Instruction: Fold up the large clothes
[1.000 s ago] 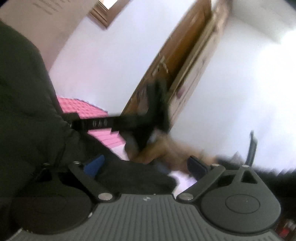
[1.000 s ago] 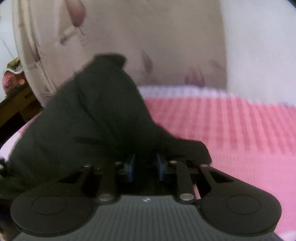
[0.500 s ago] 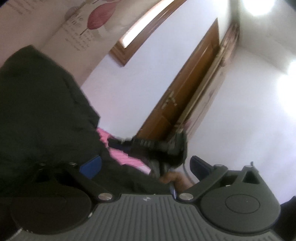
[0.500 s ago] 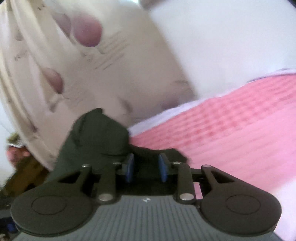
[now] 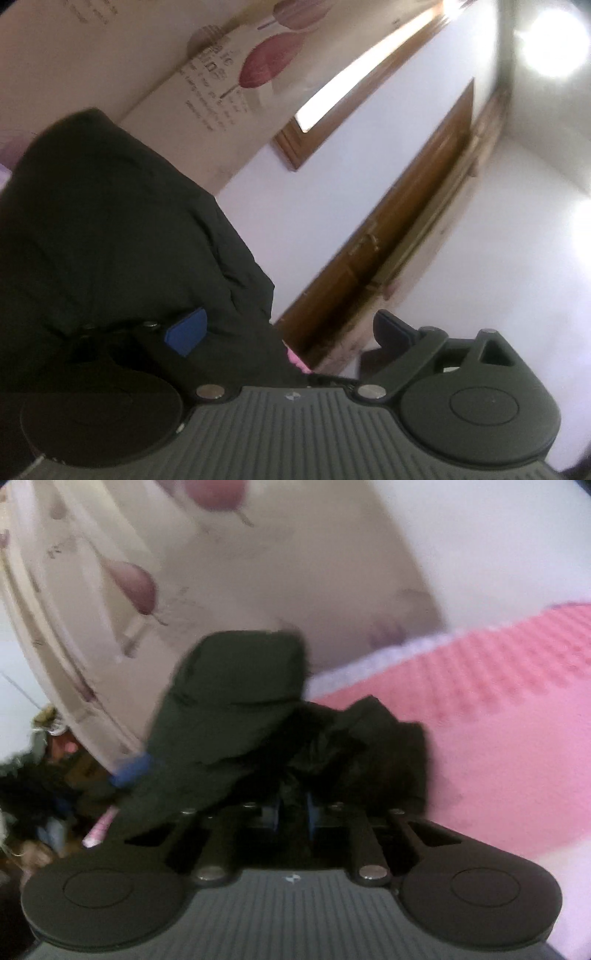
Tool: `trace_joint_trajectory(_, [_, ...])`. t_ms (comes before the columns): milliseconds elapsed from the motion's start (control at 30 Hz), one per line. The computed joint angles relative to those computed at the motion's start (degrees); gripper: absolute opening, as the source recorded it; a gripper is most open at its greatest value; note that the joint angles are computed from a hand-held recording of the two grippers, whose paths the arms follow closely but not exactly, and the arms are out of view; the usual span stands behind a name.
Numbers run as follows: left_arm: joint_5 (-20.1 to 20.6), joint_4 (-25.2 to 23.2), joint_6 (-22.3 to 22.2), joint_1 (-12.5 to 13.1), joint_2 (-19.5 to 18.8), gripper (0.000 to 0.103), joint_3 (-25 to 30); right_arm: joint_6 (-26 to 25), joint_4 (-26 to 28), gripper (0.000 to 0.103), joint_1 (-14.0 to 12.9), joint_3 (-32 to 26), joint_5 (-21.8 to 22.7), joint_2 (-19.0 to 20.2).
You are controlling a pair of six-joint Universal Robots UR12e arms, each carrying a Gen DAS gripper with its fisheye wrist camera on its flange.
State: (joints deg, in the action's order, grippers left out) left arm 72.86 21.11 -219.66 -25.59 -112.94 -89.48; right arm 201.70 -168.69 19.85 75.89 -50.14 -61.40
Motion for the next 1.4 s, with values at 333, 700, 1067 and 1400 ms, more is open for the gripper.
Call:
trace_joint_trajectory(333, [-2.1,-11.1,14.3,-2.2,-0.2,0.102,2.2,7.0,-0.1,0.013,-0.9,-0.1,3.8,1.8])
trace_joint_trajectory(700, [0.3,-14.3,18.0,-2.7,-2.2,0.102,5.2,7.1,-13.9,0.051,-2.6,13.1,-1.1,-8.1])
trace_joint_trajectory(1067, [2.1,-12.7,19.1,-3.0,-1.7,0.103,4.1,-12.0,-0.2,0.046,2.6,16.5,-15.6,-12.5])
trace_joint_trajectory(1400, [13.6,-8.7,15.7,-4.4,6.8,0.103,-5.2,-5.2,-4.6,0.087,3.4,18.7,-20.9,-13.5])
